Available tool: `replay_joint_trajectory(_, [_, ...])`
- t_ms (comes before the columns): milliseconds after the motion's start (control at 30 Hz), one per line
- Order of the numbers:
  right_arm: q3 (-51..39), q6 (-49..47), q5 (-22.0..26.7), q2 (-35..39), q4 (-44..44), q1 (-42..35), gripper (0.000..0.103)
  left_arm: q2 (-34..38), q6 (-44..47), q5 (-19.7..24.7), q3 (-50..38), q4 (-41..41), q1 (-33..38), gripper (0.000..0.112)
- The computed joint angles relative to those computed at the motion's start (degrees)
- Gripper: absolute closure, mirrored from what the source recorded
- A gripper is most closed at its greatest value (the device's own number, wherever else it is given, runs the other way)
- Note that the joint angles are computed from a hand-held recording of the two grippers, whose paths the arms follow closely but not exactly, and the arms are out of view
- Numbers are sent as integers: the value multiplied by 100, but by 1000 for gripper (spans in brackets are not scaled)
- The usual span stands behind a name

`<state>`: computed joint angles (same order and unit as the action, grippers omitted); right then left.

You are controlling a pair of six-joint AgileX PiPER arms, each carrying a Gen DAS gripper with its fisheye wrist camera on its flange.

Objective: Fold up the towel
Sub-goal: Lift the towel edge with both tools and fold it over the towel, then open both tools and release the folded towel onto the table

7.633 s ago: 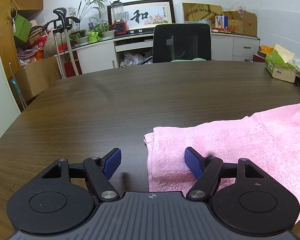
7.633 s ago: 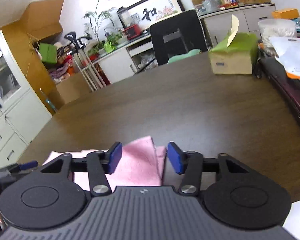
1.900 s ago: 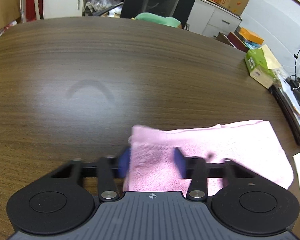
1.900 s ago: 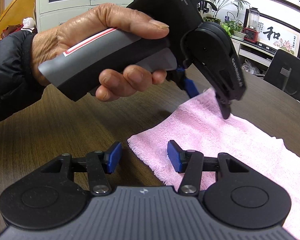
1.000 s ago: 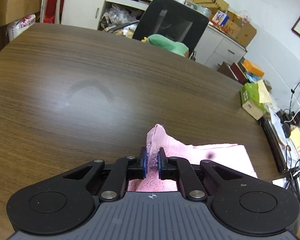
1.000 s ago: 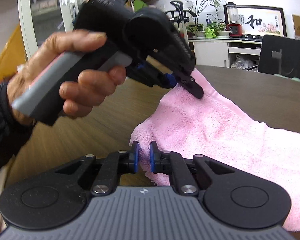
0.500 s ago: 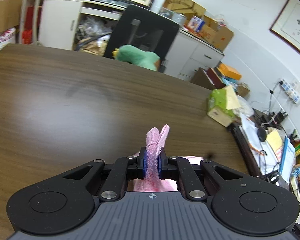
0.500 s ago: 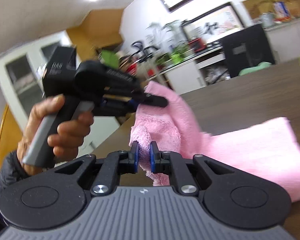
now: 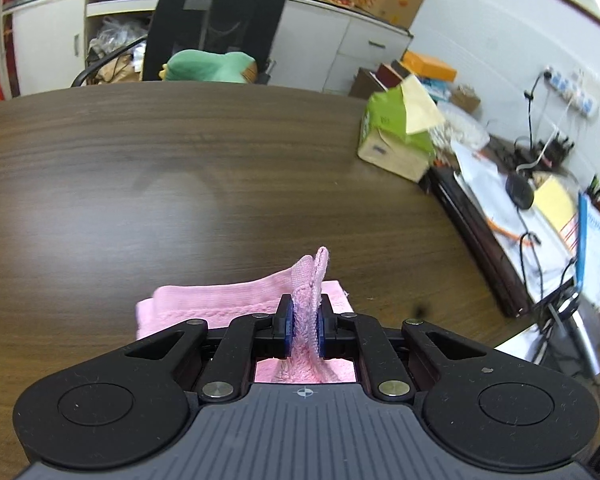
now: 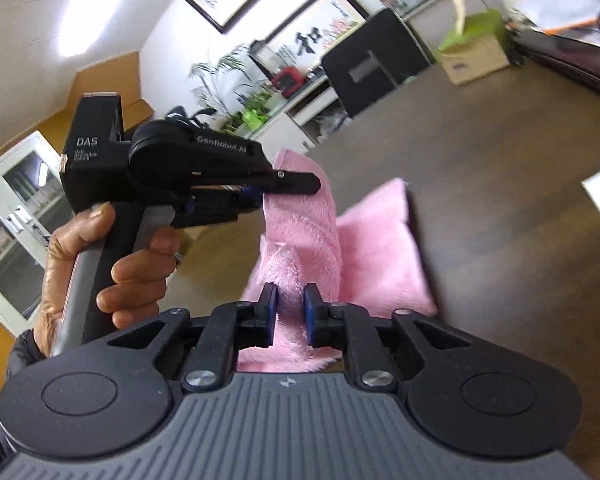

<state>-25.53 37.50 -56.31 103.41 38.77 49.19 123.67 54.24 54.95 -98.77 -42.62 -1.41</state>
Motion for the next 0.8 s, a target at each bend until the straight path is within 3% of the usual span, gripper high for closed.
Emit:
replay_joint_trajectory(100, [159, 171, -104, -14, 133, 38, 75, -55, 152, 16, 65, -159, -20, 98])
replay_joint_trajectory(167, [264, 200, -132, -125, 211, 17, 47, -160, 373, 91, 125, -317, -3, 91])
replay_joint_trajectory(200, [316, 213, -144, -182, 250, 6, 44, -239, 535, 66, 205, -396, -1, 83])
replay_joint_trajectory(333, [573, 333, -614, -183, 324, 121, 44, -522, 966, -161, 559, -640, -42, 61])
replay_joint_trajectory(433, [635, 272, -783, -193, 529, 205, 45, -675, 1175, -409, 814, -911, -33, 61])
replay_joint_trajectory(600, [968, 525, -1074, -339, 175, -159, 45, -639, 1495, -286, 952, -997, 336, 62])
replay_joint_trajectory(700, [1049, 775, -1104, -451, -437, -564, 45, -488, 1795, -116, 1087, -911, 603, 64])
replay_joint_trajectory(800, [1030, 1118, -997, -521, -1165, -1052, 45, -461, 2129, -235, 1317, -906, 749, 65])
